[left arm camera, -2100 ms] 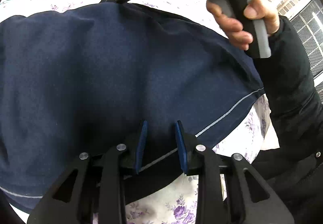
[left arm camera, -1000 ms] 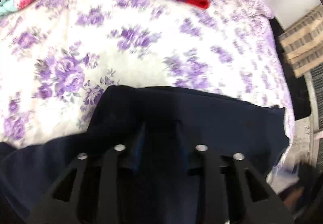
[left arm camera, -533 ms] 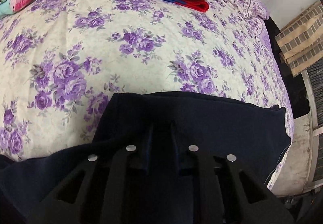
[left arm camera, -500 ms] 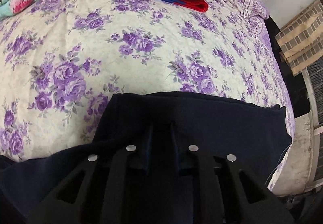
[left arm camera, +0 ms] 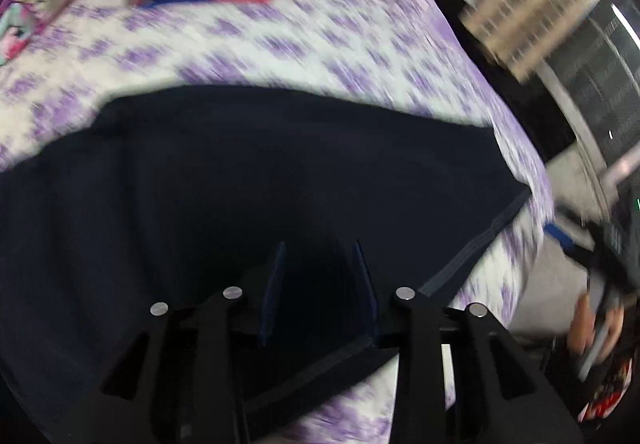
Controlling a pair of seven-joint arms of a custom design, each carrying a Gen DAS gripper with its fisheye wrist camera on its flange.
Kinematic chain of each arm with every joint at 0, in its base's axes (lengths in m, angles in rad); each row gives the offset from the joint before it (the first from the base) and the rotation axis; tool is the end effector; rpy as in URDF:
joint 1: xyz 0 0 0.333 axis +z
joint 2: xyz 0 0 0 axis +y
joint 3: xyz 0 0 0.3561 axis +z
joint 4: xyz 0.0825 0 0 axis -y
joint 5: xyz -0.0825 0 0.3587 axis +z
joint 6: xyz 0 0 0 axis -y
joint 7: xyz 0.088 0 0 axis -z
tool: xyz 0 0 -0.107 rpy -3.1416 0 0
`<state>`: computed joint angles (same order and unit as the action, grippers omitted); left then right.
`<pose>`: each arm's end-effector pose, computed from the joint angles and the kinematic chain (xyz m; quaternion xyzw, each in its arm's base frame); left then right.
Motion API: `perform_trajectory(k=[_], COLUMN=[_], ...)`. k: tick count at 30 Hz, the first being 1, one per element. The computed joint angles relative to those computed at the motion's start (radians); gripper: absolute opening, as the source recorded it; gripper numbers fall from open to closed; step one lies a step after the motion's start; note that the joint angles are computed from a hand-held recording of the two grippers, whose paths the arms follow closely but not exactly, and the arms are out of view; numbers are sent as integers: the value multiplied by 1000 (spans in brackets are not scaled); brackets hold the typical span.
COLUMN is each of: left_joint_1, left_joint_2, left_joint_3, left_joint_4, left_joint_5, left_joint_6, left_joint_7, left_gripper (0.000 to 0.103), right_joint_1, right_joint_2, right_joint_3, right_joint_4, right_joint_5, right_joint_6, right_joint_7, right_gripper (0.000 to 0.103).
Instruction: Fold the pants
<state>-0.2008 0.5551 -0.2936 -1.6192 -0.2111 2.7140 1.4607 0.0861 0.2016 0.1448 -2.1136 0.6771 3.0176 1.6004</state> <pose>0.6644 -0.2993 0.4212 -0.6287 0.7164 -0.3025 0.0054 0.5926 0.0865 0.4460 -0.4932 0.7915 -0.0653 0.3551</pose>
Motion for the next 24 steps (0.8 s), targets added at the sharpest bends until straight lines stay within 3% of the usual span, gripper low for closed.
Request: perform_trajectory(k=[1, 4, 5, 10, 15, 17, 18, 20, 24], left_joint_1=[-12, -86, -103, -86, -98, -98, -97, -98, -72], left_joint_2=[12, 15, 7, 9, 16, 21, 22, 27, 57], left_joint_3=[0, 64, 80, 62, 73, 71, 70, 66, 13], left_joint_4=[8, -2, -12, -10, 10, 19, 22, 36, 112], left_joint_5=[9, 88, 115, 129, 157, 159, 161, 163, 119], left_joint_6=[-16, -7, 0, -12, -33, -37, -36, -42, -61], left_joint_7=[-2, -74, -97, -133, -175, -186, -191, -196, -150], left_gripper=[33, 34, 34, 34, 36, 38, 40, 42, 42], right_joint_1=[-77, -195, -214, -203, -158, -123, -108, -137, -93], right_joint_2=[17, 59, 60, 149, 226, 252, 260, 280, 255], right_joint_3=[64, 156, 160, 117, 58, 29, 16, 35, 10], right_joint_4=[18, 69, 74, 160, 272, 313, 319, 335, 309], right_joint_5=[144, 485, 553, 649, 645, 612, 584, 625, 545], right_joint_6=[-19, -94, -134, -234, -289, -271, -252, -281, -213], right_joint_7=[-113, -404, -467, -561, -605, -609, -593, -618, -618], right_gripper=[84, 84, 84, 85, 85, 66, 23, 23, 23])
